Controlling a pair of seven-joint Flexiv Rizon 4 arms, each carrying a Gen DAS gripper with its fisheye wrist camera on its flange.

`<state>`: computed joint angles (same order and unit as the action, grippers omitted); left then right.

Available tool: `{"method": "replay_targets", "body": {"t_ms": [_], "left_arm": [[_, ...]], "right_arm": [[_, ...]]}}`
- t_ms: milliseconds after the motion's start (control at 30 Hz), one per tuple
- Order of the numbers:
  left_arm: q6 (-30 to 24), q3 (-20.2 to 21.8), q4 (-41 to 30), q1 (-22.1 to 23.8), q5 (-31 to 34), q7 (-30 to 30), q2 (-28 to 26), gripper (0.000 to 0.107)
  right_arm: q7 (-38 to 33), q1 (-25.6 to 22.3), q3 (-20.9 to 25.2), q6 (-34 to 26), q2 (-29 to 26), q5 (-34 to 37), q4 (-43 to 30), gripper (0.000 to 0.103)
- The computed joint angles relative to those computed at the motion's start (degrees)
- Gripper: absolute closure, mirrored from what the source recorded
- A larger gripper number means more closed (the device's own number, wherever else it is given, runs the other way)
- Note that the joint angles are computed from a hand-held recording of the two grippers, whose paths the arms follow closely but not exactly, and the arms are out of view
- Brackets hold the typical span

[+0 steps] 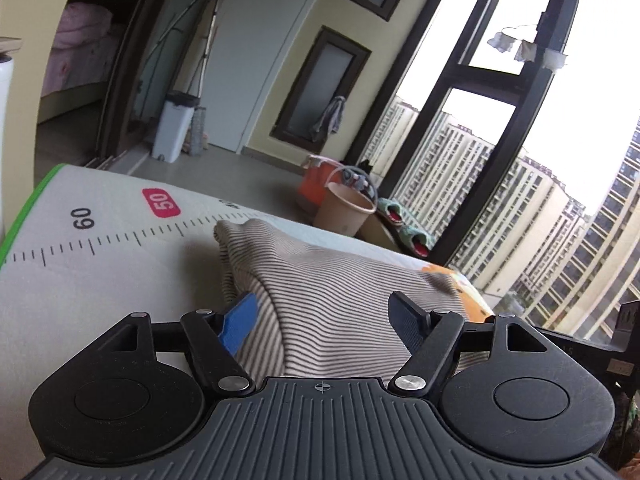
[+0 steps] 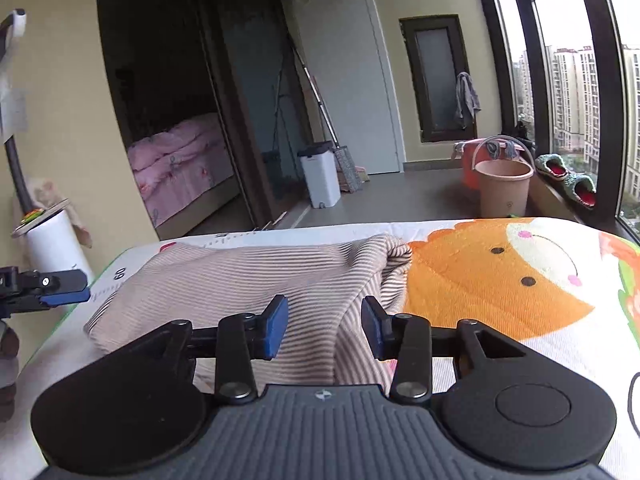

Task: Fold clothes

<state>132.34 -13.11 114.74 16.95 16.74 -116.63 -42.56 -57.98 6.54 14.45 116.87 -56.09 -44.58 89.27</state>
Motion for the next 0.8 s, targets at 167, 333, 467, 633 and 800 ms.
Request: {"method": "replay_targets", "body": {"t_ms": [167, 333, 467, 633, 800], "left_arm": [[-1.0, -2.6, -3.6, 1.0, 3.9, -1.1, -4.1, 0.031], [0.9, -0.6, -5.0, -0.8, -0.4, 0.2, -8.1, 0.032], [3.0, 2.3, -5.0, -4.4, -2.3, 4.0, -8.1, 0.012], [2.8, 3.2, -4.1, -6.5, -5.8, 7.0, -7.5, 0.011], [3.7, 0.5, -4.4, -3.1, -2.4, 4.5, -8.6, 0.010]], "right_arm": [[1.1, -2.5, 3.4, 3.1, 0.3, -8.5, 4.4, 0.061], [0.9, 2.5, -0.9, 0.8, -0.8, -3.5, 1.3, 0.050], [2.0, 1.9, 0.5, -2.9, -1.3, -0.7, 0.7, 0.039], [-2.4, 8.0, -5.6, -6.0, 3.4, 6.4, 5.2, 0.000], [-5.2, 8.8, -5.5, -7.2, 4.4, 11.5, 6.2, 0.000]]}}
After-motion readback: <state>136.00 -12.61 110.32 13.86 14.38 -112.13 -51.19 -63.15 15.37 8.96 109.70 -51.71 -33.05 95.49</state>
